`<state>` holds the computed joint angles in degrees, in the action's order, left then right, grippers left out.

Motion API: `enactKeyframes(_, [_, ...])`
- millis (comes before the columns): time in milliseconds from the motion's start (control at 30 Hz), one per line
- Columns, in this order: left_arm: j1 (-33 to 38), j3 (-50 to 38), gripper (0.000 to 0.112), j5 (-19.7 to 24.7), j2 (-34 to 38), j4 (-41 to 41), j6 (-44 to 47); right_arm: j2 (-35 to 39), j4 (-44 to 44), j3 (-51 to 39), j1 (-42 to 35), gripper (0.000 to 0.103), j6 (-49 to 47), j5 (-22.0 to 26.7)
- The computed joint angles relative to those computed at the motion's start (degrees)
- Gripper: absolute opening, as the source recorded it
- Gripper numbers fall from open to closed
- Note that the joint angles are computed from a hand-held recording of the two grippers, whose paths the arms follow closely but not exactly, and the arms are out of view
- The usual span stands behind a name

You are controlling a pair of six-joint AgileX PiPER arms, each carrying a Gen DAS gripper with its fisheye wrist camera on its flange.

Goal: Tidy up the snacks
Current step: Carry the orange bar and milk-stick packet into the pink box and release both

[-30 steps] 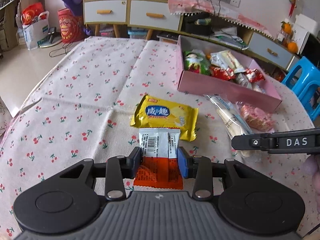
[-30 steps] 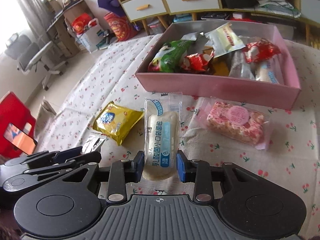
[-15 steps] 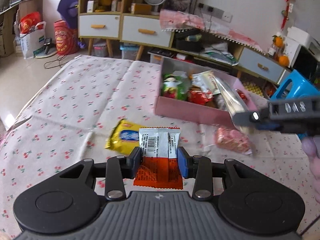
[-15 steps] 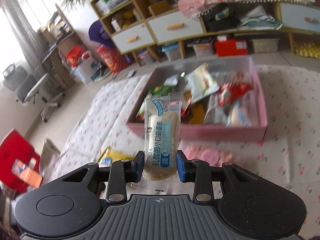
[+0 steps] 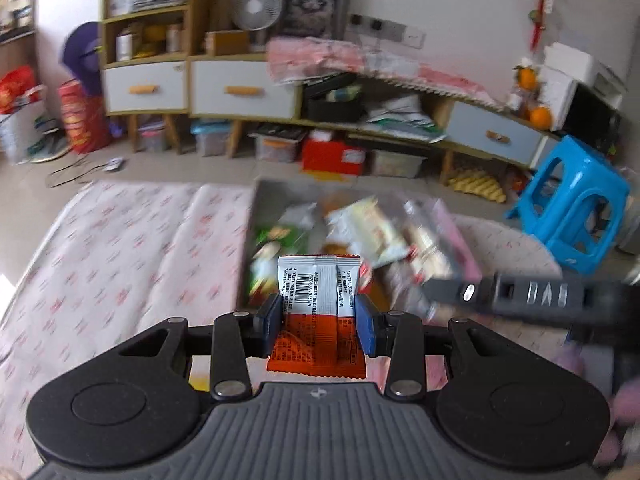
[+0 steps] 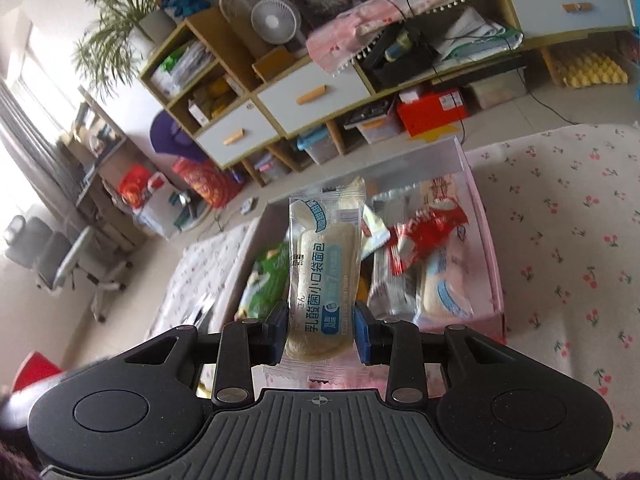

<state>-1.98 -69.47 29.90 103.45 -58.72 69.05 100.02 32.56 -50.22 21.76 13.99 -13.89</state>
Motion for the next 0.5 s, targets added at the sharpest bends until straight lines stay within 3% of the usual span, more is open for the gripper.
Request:
enactKeyframes(100, [-1.49,-7.29,0.036,1.9,5.24,2.34,-3.93,1.1,-5.22,0.81,-0.8,0.033,8.5,-3.58])
enactKeyframes(200, [-3.53,-13.53,0.036,2.26,9.5,7.65,-11.69,2.36,-11.21,0.2,-2.17,0.033,16.69,-4.12])
enactKeyframes(433, [-5.81,-19.29,0.036,1.94,14.79,10.6,-17.25,5.28,-9.04,-5.04,-3.76,0.033,9.57,-0.04])
enactKeyframes(500, [-6.2,-20.48,0.036,1.17,16.18,11.94,-18.04,6.47,-11.64,-5.91,-4.37,0.033,11.66,0.16])
